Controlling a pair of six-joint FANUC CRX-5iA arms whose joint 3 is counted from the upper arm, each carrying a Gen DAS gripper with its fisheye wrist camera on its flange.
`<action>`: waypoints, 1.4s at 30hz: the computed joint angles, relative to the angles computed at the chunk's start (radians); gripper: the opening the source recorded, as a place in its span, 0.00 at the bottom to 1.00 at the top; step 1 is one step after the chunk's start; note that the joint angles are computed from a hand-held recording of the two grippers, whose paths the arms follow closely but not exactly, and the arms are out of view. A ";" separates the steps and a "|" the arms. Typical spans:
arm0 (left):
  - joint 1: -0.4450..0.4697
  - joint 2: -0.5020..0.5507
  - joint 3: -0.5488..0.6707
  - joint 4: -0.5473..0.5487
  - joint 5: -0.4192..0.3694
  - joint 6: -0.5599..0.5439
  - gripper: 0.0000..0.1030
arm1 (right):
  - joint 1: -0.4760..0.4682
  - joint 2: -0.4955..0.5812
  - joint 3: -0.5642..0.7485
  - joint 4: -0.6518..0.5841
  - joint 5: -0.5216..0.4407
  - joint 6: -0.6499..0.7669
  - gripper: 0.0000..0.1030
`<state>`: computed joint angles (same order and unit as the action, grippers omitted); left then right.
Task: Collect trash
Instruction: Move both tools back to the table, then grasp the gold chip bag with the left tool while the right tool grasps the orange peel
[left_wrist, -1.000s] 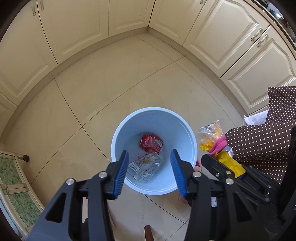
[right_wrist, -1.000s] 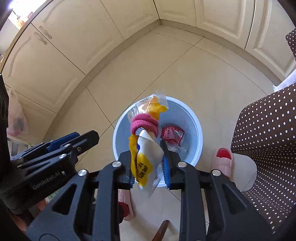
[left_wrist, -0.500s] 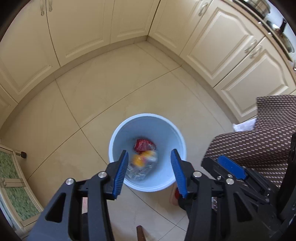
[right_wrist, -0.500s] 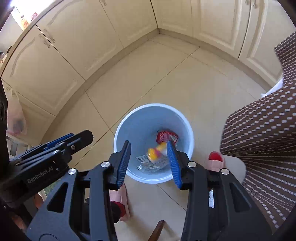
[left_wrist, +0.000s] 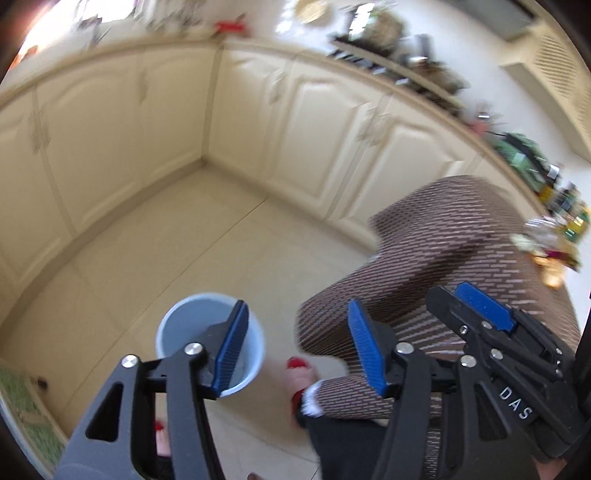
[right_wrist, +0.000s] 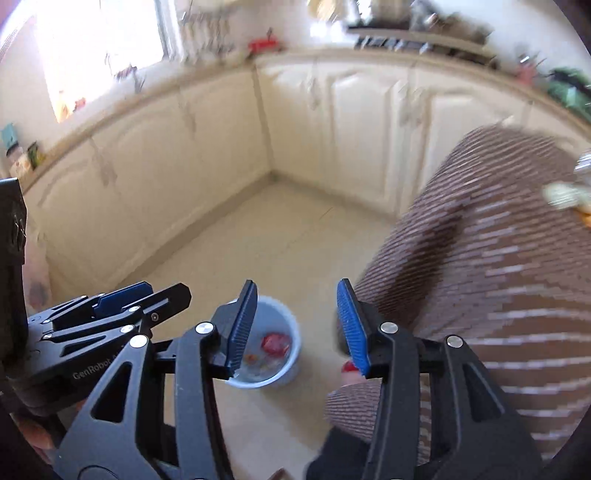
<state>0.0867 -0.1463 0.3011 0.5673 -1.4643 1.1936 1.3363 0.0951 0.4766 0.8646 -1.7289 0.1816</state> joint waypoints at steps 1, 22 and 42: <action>-0.032 -0.005 0.023 0.009 0.003 -0.002 0.58 | 0.026 -0.020 -0.012 0.035 -0.030 -0.013 0.44; -0.567 0.248 0.503 -0.184 -0.053 0.183 0.59 | 0.187 -0.311 -0.144 0.167 -0.526 -0.117 0.47; -0.745 0.490 0.811 -0.130 -0.115 0.275 0.72 | 0.609 -0.429 -0.277 0.377 -0.813 -0.382 0.07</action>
<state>-0.6587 0.3441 1.1117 0.4371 -1.5793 1.4684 1.9453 -0.3341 0.1999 1.2416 -2.5419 -0.2007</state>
